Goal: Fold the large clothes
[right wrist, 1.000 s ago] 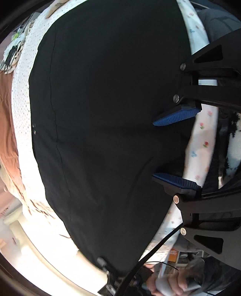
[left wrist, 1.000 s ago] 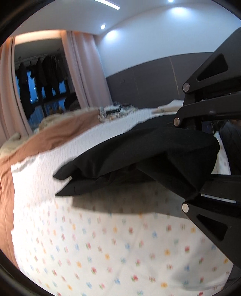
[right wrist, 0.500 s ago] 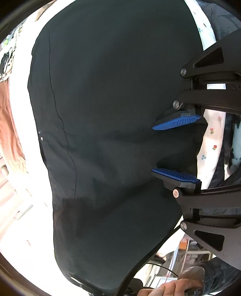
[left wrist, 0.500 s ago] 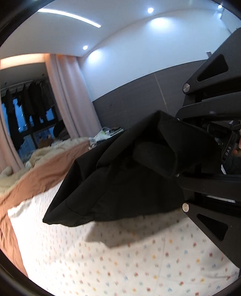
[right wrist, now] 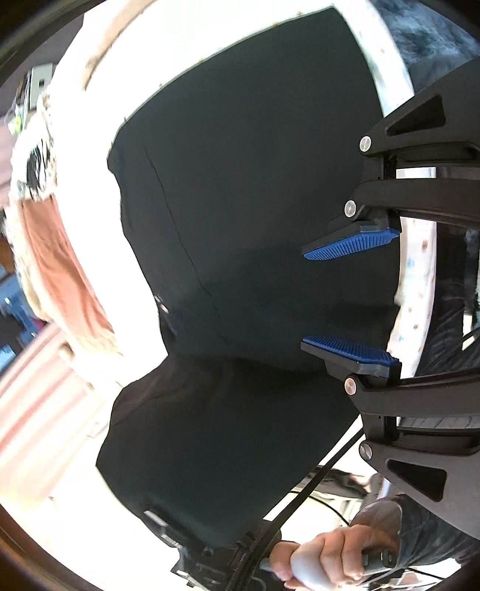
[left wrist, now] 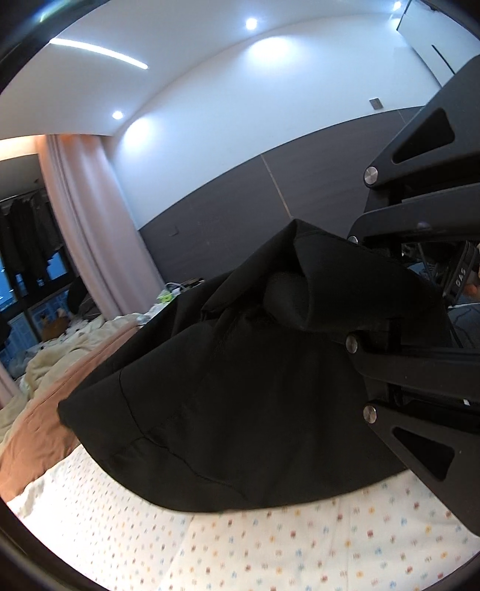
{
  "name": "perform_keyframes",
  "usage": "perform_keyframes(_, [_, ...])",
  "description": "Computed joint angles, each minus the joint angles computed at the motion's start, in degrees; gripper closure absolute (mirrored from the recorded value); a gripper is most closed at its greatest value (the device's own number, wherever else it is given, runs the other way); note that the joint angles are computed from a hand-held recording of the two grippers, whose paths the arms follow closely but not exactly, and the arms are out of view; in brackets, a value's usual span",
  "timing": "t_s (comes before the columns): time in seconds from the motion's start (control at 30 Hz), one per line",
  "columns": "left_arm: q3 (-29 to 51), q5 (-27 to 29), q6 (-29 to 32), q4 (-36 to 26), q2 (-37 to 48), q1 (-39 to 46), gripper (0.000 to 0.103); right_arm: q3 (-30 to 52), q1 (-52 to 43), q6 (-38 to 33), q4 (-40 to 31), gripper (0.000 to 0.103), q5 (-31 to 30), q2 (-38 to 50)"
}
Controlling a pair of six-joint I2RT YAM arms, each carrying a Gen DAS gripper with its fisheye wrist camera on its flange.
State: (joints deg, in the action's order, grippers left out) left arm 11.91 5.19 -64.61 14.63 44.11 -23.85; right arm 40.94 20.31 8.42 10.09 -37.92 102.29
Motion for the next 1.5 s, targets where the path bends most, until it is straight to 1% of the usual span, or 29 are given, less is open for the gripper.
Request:
perform_keyframes(0.07, [2.22,1.09,-0.06,6.35,9.28,0.03,0.090,-1.58,-2.61,0.35,2.81,0.062,-0.74,1.26])
perform_keyframes(0.2, [7.34,3.54,-0.63,15.14,25.57,0.03,0.090,-4.07,-7.97,0.08,6.65,0.062,-2.00,3.49])
perform_keyframes(0.23, [8.14,3.70,-0.65,15.25,27.03,-0.24,0.090,-4.41,-9.28,-0.11,7.32,0.062,-2.34,4.34])
perform_keyframes(0.27, [10.21,4.13,-0.55,16.38,31.37,-0.58,0.090,-4.85,-10.70,-0.27,8.42,0.062,-2.71,5.69])
perform_keyframes(0.3, [11.76,4.57,-0.70,17.18,34.51,-0.87,0.090,-4.23,-12.58,-1.43,6.41,0.062,-3.56,5.41])
perform_keyframes(0.4, [15.98,5.25,-0.92,18.42,41.70,-2.31,0.090,-6.15,-15.32,-2.34,10.55,0.062,-4.14,8.36])
perform_keyframes(0.57, [23.59,6.16,-0.77,16.62,50.70,-5.12,0.090,-7.44,-19.65,-4.31,12.42,0.062,-5.99,10.57])
perform_keyframes(0.6, [25.01,6.01,-0.45,15.84,51.86,-5.73,0.090,-7.66,-21.61,-5.92,9.82,0.062,-7.07,9.05])
perform_keyframes(0.67, [28.19,5.52,0.45,13.69,54.43,-7.52,0.090,-6.92,-23.98,-7.82,7.39,0.062,-8.15,8.86])
perform_keyframes(0.7, [29.29,5.09,0.28,13.38,55.69,-8.78,0.090,-4.95,-25.74,-9.81,3.28,0.062,-8.90,8.19])
perform_keyframes(0.77, [32.67,5.57,0.01,12.20,58.85,-9.96,0.090,-6.37,-27.88,-11.80,-0.74,0.062,-9.70,4.43])
perform_keyframes(0.8, [33.89,5.79,0.01,11.66,59.98,-10.23,0.090,-4.97,-28.85,-12.76,-5.35,0.062,-10.41,1.91])
perform_keyframes(0.83, [34.64,6.56,0.25,11.28,60.85,-9.85,0.090,-5.06,-29.28,-12.92,-5.56,0.062,-9.78,2.28])
perform_keyframes(0.87, [35.72,6.68,-0.21,11.13,62.36,-10.29,0.090,-2.27,-28.90,-11.94,-6.98,0.058,-9.11,3.01])
perform_keyframes(0.9, [35.79,7.40,-0.05,10.96,62.77,-9.74,0.090,-1.38,-30.65,-14.21,-11.76,0.050,-9.77,0.86])
perform_keyframes(0.93, [36.69,7.59,-0.11,10.54,63.73,-9.80,0.090,-1.44,-31.80,-15.26,-13.57,0.046,-10.09,-0.23])
perform_keyframes(0.97, [37.48,7.83,-0.31,10.26,64.89,-10.02,0.090,-2.00,-31.84,-14.94,-13.49,0.042,-10.09,-0.86])
perform_keyframes(1.0, [38.42,8.20,-0.50,9.98,65.80,-9.89,0.089,-1.80,-32.71,-15.86,-14.71,0.041,-10.36,-0.96])
perform_keyframes(1.03, [38.74,8.61,-1.48,10.23,66.73,-9.90,0.089,0.85,-34.57,-18.39,-21.23,0.041,-10.99,-2.75])
perform_keyframes(1.07, [38.67,8.69,-2.19,9.66,66.79,-9.83,0.088,1.19,-35.40,-19.40,-23.22,0.041,-11.21,-3.50])
perform_keyframes(1.1, [38.70,8.90,-3.02,8.90,66.89,-9.82,0.081,1.32,-35.96,-20.07,-24.10,0.041,-11.33,-3.56])
perform_keyframes(1.13, [37.81,9.87,-4.11,9.20,66.83,-9.88,0.074,2.17,-37.32,-22.00,-27.56,0.041,-11.89,-4.54])
perform_keyframes(1.17, [37.42,12.77,-5.42,11.32,67.82,-9.39,0.052,4.69,-38.73,-24.21,-32.75,0.039,-12.50,-5.42])
perform_keyframes(1.2, [36.50,14.37,-6.39,14.04,68.18,-9.27,0.030,5.88,-39.10,-24.93,-34.15,0.035,-12.93,-5.06])
perform_keyframes(1.23, [35.24,15.60,-7.42,16.91,67.86,-9.02,0.023,6.33,-39.15,-25.16,-34.77,0.033,-13.45,-5.15])
perform_keyframes(1.27, [33.65,15.01,-7.67,18.25,66.53,-9.12,0.018,7.25,-38.94,-25.14,-35.30,0.031,-13.85,-4.97])
perform_keyframes(1.33, [31.45,13.49,-6.25,16.54,62.86,-9.00,0.017,6.97,-38.73,-25.17,-35.67,0.031,-14.51,-5.90])
perform_keyframes(1.43, [24.84,11.56,-5.38,16.20,55.18,-7.82,0.017,7.11,-37.52,-24.32,-35.24,0.031,-15.81,-5.86])
perform_keyframes(1.5, [21.10,9.32,-3.78,12.54,49.13,-6.63,0.017,6.28,-36.04,-21.77,-32.51,0.031,-15.93,-5.80])
